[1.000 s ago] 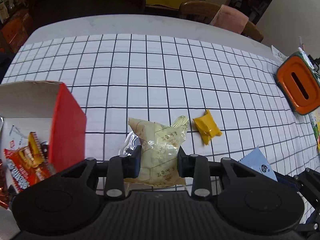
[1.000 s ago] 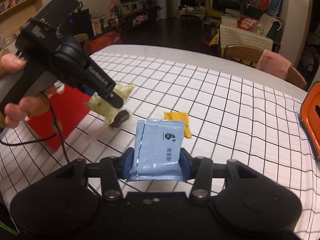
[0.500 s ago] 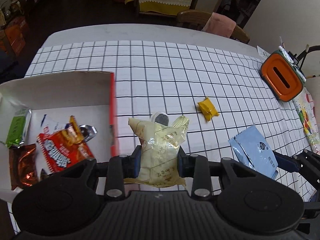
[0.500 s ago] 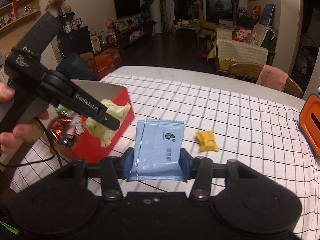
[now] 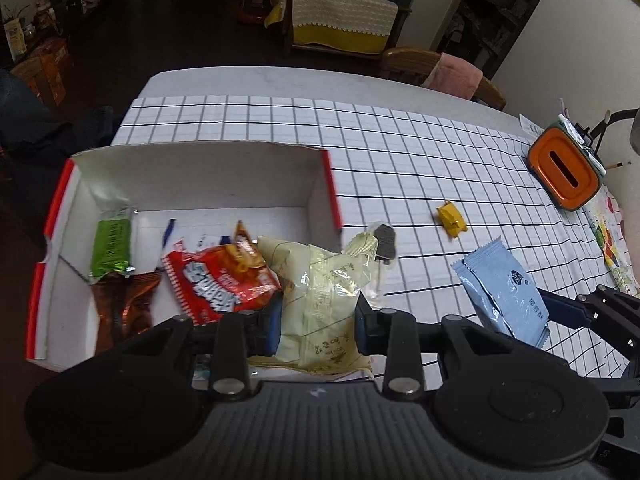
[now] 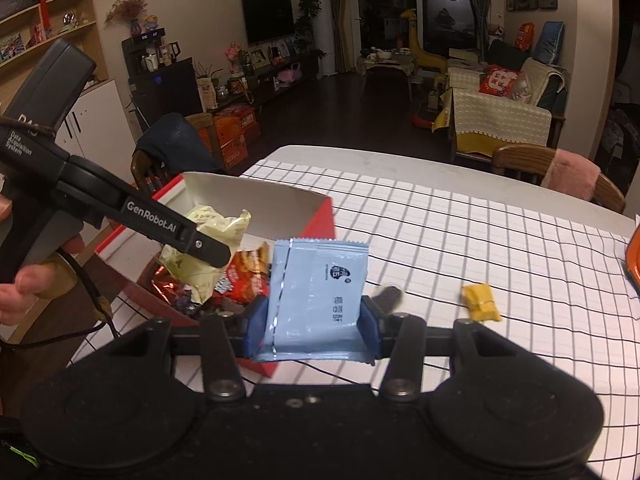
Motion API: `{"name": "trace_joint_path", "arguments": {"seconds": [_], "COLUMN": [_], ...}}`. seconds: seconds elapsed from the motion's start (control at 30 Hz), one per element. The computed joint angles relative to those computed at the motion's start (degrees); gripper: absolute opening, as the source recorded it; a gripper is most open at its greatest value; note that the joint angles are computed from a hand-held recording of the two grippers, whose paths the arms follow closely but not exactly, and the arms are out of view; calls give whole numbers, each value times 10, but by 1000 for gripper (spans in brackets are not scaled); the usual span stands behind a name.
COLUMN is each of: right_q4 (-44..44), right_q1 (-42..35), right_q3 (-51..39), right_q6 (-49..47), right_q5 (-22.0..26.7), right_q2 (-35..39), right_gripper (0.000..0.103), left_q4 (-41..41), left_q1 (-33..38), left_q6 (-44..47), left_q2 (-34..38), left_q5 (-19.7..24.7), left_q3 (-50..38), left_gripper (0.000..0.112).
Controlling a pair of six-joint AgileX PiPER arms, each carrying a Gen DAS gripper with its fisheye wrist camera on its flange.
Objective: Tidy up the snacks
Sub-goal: 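Lift both held packets and carry them over the box, then lower both packets into the box and open both tools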
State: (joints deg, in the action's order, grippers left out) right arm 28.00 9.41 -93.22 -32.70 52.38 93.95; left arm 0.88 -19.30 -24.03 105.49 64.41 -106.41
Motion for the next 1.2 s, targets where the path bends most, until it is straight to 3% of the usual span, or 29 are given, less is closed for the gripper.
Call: {"name": "trace_joint_path", "arguments": {"seconds": [0.27,0.6,0.87,1.2], "right_q4": [-81,-177,-202,-255], "right_q1": [91,170,200,234], "right_q3": [-6,-63,-166,-319], "right_q6": [99,213,271,300], "right_q5": [-42,-55,-18,54], "right_q2": [15,84,176,297], "right_gripper": [47,47,47,47], "left_q4": [-24,-44,-39,0], "left_q1": [63,139,182,184], "left_q6": [53,118,152,170], "left_q2": [-48,-64,-40,16], "left_q5": [-20,-33,-37,-27], "left_q3": [74,126,125,85], "left_gripper": [33,33,33,33]}}
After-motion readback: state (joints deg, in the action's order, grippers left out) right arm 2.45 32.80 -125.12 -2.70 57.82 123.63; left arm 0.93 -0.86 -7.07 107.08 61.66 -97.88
